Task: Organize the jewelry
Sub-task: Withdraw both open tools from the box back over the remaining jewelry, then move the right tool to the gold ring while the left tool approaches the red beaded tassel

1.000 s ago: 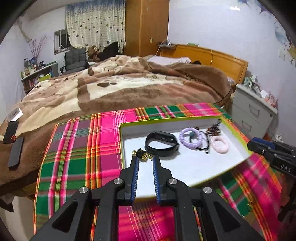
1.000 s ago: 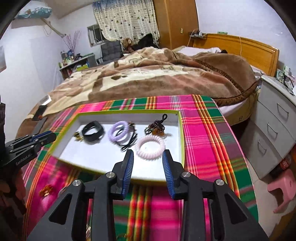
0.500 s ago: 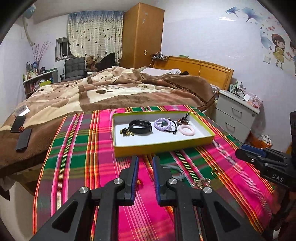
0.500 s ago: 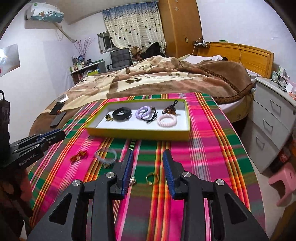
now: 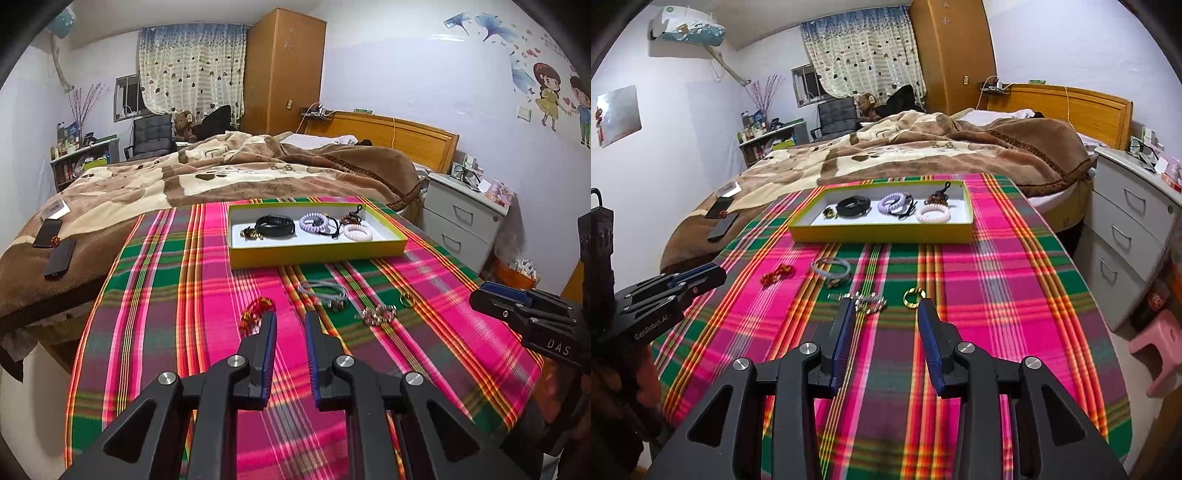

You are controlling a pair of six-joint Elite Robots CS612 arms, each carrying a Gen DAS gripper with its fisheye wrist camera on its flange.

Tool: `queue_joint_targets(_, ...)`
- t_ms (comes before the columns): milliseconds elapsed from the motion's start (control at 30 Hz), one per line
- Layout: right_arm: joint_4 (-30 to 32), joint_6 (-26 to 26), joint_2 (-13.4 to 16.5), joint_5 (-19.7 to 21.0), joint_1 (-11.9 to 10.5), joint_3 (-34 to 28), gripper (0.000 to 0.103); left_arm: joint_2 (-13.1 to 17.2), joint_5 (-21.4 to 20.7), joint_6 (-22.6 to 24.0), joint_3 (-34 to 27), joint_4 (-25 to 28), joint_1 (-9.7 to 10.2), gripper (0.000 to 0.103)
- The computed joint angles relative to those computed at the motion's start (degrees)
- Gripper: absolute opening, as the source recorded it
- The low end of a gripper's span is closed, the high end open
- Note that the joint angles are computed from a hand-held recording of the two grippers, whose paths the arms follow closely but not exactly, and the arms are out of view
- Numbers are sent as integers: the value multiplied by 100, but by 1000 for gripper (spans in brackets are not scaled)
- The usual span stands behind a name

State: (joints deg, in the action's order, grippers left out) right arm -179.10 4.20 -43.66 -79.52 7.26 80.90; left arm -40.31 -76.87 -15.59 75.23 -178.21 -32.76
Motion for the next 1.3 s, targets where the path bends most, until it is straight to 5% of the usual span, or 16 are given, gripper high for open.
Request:
queue_joint_targets(633,-30,-74,-61,-51,26,166,36,-41,94,-4,212,-205,-29,15)
queue_joint_targets(1300,571,-187,178,72,21,-271,36,175,-49,-31,-242,458,147,21)
